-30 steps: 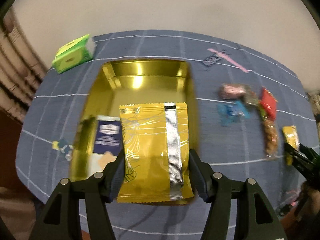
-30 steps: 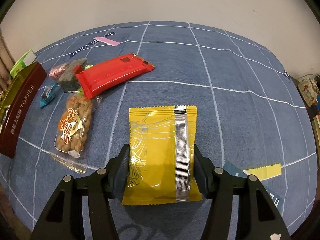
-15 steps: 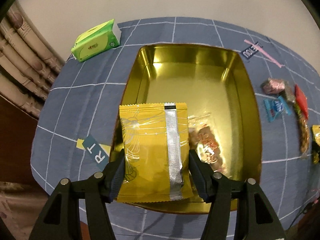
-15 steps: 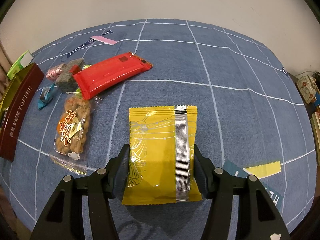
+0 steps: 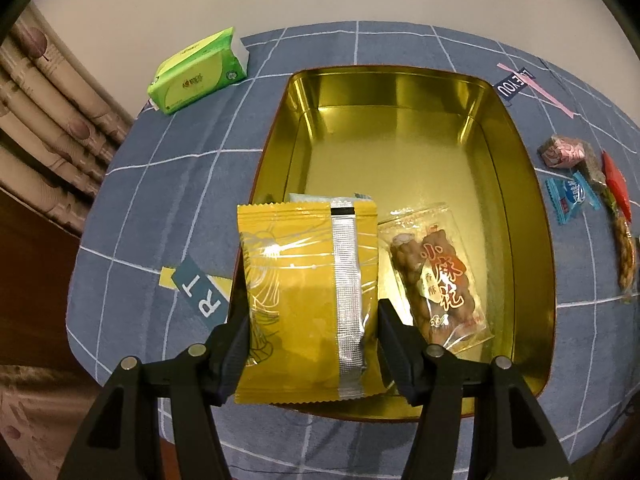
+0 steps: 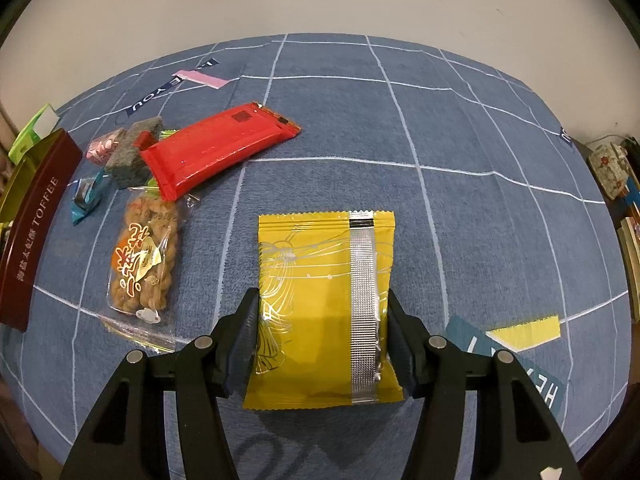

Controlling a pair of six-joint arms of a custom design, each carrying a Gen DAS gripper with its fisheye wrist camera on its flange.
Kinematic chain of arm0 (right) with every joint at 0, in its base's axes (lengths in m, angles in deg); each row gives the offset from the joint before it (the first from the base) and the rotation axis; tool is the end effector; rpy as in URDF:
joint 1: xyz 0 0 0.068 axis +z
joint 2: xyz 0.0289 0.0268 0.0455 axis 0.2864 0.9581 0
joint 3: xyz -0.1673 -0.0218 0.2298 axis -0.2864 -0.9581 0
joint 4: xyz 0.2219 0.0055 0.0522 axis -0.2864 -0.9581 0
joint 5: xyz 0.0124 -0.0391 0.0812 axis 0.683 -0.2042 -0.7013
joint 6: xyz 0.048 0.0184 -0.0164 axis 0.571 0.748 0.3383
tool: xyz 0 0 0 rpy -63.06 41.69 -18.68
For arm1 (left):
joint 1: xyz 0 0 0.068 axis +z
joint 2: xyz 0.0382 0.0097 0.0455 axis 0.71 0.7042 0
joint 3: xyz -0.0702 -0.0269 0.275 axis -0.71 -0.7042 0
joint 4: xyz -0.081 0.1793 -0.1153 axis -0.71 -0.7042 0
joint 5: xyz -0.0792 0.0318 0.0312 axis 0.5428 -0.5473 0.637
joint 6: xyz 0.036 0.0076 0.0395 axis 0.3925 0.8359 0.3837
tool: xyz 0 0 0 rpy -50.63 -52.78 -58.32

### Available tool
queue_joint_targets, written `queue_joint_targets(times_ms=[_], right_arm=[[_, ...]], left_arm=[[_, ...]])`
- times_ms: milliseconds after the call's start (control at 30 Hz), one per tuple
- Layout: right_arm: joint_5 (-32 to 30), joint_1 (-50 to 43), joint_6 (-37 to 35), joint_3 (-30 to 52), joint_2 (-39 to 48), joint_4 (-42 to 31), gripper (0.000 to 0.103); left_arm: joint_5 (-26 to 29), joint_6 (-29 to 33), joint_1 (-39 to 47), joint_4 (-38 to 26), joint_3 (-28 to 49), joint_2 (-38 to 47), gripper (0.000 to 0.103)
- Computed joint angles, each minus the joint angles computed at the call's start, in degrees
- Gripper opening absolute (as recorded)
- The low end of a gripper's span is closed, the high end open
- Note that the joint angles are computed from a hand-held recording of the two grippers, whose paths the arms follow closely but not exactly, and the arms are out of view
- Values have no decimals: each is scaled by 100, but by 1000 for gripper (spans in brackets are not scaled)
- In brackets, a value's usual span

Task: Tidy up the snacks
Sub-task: 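Lower the yellow foil pack into the tin and open the left tool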

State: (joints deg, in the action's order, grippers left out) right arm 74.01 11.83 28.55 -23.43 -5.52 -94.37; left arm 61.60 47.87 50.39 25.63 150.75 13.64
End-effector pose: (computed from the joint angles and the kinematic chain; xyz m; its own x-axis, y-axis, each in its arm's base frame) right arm 0.1033 -0.0162 0.2121 -0.7568 0.4833 -0.4400 0.5419 0.8404 -0.0090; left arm 0.3093 0.0271 0.2455 -0.8246 0.4561 -0.3346 0.4188 0.8899 0.1808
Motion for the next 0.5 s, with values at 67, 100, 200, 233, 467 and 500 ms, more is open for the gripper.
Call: queue_joint_targets(times_ms=[67, 100, 200, 233, 467, 500], right_arm=[[9, 16, 33, 14, 17, -19, 55], [14, 26, 48, 25, 30, -27, 55], [6, 19, 64, 44, 63, -41, 55], [-10, -2, 47, 57, 82, -48, 54], [-15, -6, 60, 105, 164, -71, 52], [7, 16, 75, 111, 176, -81, 52]], left_arm=[[-9, 16, 2, 43, -45, -16, 61], [-20, 4, -20, 50, -78, -50, 61], [27, -34, -10, -2, -35, -15, 61], [57, -45, 5, -22, -19, -8, 61], [457, 35, 211, -263, 126, -4, 63], [509, 41, 236, -288, 140, -11, 64]])
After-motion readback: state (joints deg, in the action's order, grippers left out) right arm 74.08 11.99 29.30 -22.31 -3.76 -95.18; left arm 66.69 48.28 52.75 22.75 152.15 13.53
